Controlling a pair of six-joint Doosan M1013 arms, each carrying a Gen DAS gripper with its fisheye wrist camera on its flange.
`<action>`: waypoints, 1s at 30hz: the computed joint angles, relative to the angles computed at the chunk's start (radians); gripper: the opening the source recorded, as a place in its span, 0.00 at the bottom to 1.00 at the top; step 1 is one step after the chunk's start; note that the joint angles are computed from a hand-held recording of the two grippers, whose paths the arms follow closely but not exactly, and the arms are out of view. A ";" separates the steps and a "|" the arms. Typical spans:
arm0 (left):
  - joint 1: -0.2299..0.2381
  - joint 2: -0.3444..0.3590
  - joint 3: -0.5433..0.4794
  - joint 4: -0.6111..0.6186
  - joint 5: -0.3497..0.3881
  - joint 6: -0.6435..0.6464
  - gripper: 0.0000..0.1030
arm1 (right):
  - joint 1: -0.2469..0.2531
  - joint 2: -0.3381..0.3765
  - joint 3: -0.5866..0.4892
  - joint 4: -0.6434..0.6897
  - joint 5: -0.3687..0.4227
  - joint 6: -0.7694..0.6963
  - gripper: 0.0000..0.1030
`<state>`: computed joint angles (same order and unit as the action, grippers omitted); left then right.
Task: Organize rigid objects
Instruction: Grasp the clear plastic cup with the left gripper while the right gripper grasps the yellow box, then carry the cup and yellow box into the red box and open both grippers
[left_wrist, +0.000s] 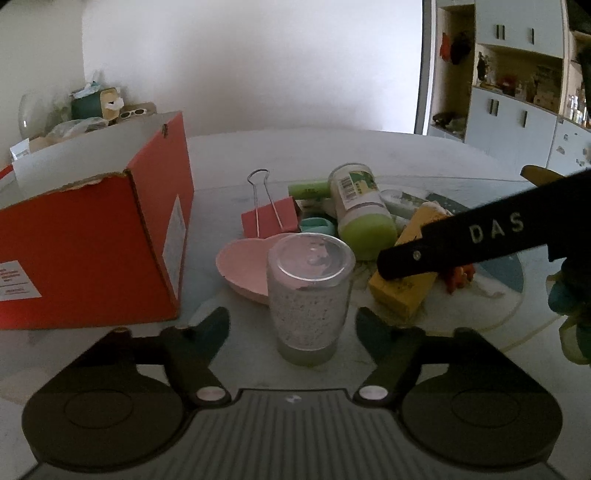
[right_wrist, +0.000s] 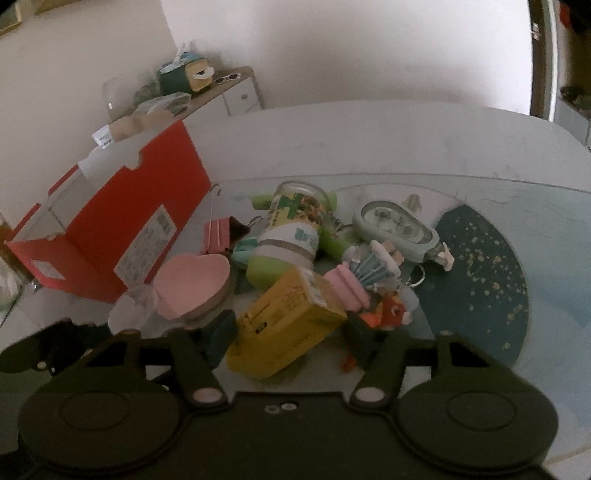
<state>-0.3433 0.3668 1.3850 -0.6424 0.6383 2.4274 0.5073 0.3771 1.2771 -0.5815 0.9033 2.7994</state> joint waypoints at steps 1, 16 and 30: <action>0.000 0.001 -0.001 -0.001 0.002 0.001 0.68 | 0.000 0.001 -0.001 -0.002 0.001 0.009 0.59; 0.004 0.001 -0.007 0.017 -0.002 0.034 0.39 | 0.036 0.017 -0.038 -0.109 0.045 0.078 0.36; 0.036 -0.044 -0.013 0.003 0.041 0.032 0.39 | 0.101 0.019 -0.079 -0.235 0.102 0.046 0.27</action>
<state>-0.3074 0.3226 1.3719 -0.6399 0.6788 2.4598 0.6086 0.3964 1.1984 -0.8161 1.0049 2.8456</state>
